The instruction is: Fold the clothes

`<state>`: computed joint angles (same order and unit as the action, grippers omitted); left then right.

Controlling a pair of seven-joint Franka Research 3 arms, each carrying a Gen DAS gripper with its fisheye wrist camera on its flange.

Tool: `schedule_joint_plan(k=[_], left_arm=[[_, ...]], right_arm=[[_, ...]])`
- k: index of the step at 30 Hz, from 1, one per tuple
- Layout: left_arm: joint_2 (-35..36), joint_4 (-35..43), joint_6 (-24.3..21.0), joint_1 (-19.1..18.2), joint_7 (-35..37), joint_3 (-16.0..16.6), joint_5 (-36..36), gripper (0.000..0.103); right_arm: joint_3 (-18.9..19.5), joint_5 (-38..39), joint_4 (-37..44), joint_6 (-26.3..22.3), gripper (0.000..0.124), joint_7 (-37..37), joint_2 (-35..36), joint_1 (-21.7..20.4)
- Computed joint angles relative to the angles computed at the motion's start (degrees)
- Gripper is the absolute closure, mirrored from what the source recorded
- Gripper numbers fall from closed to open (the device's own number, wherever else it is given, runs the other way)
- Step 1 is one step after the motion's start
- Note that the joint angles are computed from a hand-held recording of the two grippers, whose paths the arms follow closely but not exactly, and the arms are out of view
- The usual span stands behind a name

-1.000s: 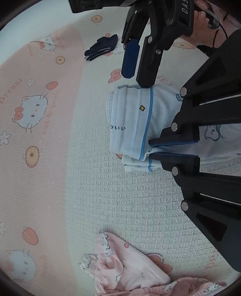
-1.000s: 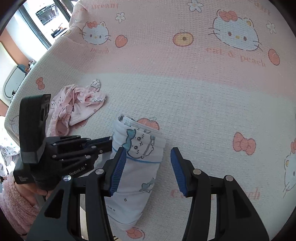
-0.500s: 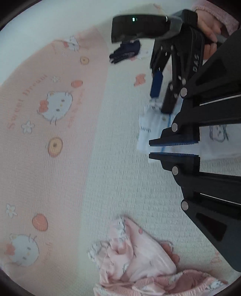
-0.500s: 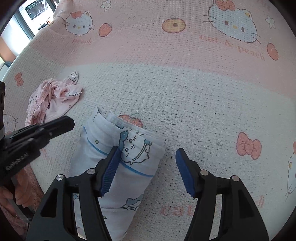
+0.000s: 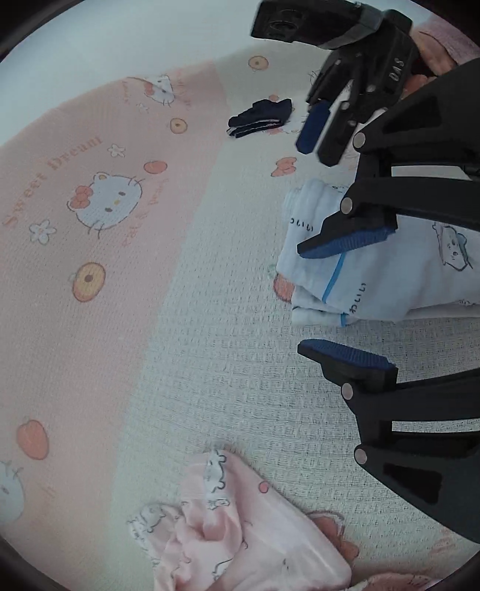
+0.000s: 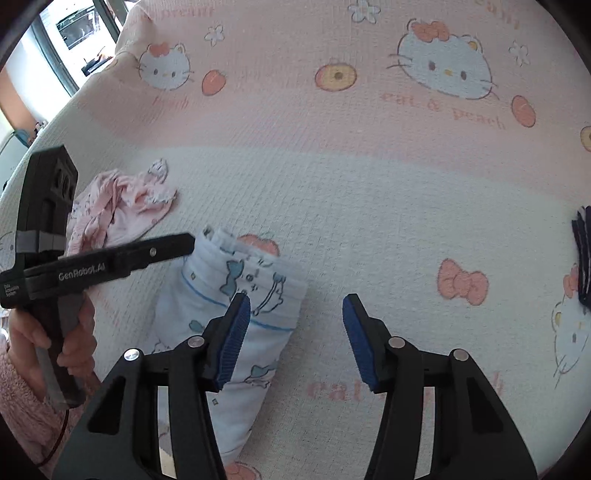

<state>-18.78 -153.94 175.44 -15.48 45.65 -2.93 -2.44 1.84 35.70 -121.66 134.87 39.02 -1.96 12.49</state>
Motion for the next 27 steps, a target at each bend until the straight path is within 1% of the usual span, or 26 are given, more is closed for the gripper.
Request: schedule_joint_plan(k=[1,2,3,5,6,7,8,9,10,11,12,13,14,15,16,17,18,20,23,25,26,27], left_arm=[[0.1,0.3,0.7,1.5,-1.1,-1.7,2.9,0.057],[-0.4,0.2,1.3,1.0,0.7,-2.0,3.2,0.071],[0.3,0.5,2.5,-1.4,3.1,-0.3,3.0,0.079],[0.6,0.8,1.7,-5.2,5.7,2.8,1.2,0.079],[0.8,1.0,1.3,-7.1,7.2,4.3,0.1,0.079],[0.7,0.6,2.2,-10.9,9.8,7.8,-3.1,0.079],[0.4,0.3,2.8,-13.8,12.7,10.1,-7.0,0.079],[-0.3,0.1,2.3,-14.6,13.3,10.9,-6.8,0.079],[-1.0,-0.2,1.7,-14.3,14.1,10.5,-7.1,0.079],[-1.7,-0.4,1.0,-13.0,15.4,9.0,-8.3,0.079],[-2.2,-0.3,-1.0,-9.7,13.2,6.2,-5.4,0.078],[-2.7,-0.1,-3.1,-6.0,11.6,2.8,-3.4,0.078],[-3.4,0.3,-5.9,-2.0,9.5,-0.8,-0.6,0.075],[-4.1,0.8,-9.1,0.6,7.1,-2.9,3.3,0.07],[-4.6,1.0,-10.4,1.1,8.7,-3.6,3.4,0.067],[-5.0,1.2,-11.7,1.0,9.8,-3.6,4.2,0.064],[-5.4,1.4,-13.0,0.9,10.9,-3.6,5.0,0.064],[-5.7,0.9,-11.0,-1.4,14.1,-1.5,3.4,0.064],[-6.1,0.2,-8.2,-5.0,19.6,1.7,0.3,0.064],[-6.2,-0.3,-6.1,-9.3,23.9,5.4,-3.6,0.064],[-6.0,-0.1,-5.4,-10.9,26.8,6.4,-6.7,0.064],[-5.7,0.2,-5.3,-10.6,26.3,5.9,-5.7,0.064]], right_arm=[[0.2,0.1,0.5,1.2,0.07,0.4,0.3,0.1],[0.3,0.1,1.6,1.3,0.07,0.9,1.0,0.2],[0.3,0.0,3.8,-0.7,0.07,1.8,2.5,0.3],[0.6,-0.6,8.3,-4.5,0.07,3.6,5.7,0.3],[1.0,-2.2,10.3,-5.5,0.07,4.6,7.4,0.6],[1.4,-4.4,12.4,-6.8,0.07,5.8,9.1,1.0],[1.6,-7.8,14.6,-8.4,0.07,7.5,11.1,1.5],[1.8,-10.3,17.1,-11.0,0.07,8.4,13.1,1.9],[2.2,-11.0,20.0,-15.4,0.072,8.2,15.2,1.8],[2.5,-11.3,22.4,-19.3,0.077,7.5,16.9,1.6],[2.9,-10.5,23.5,-21.8,0.079,5.9,17.4,1.1],[3.2,-9.6,23.6,-22.8,0.082,4.0,17.2,0.7],[3.3,-8.7,23.7,-24.0,0.082,2.1,17.0,0.3],[3.5,-7.9,23.9,-25.1,0.082,0.2,16.9,0.0],[3.6,-7.1,24.1,-26.3,0.082,-1.7,16.7,-0.2],[3.6,-6.4,24.2,-27.4,0.082,-3.4,16.5,-0.5],[3.5,-5.8,24.0,-28.2,0.082,-4.9,16.0,-0.7],[3.4,-4.8,23.4,-29.5,0.082,-8.0,15.0,-0.9],[3.0,-4.2,21.3,-29.1,0.084,-12.3,12.4,-0.9],[2.5,-3.6,21.1,-29.2,0.084,-13.0,12.0,-0.9],[2.4,-2.9,21.6,-29.6,0.084,-12.7,12.3,-1.0],[2.2,-2.3,22.0,-30.0,0.084,-12.3,12.7,-1.1]])
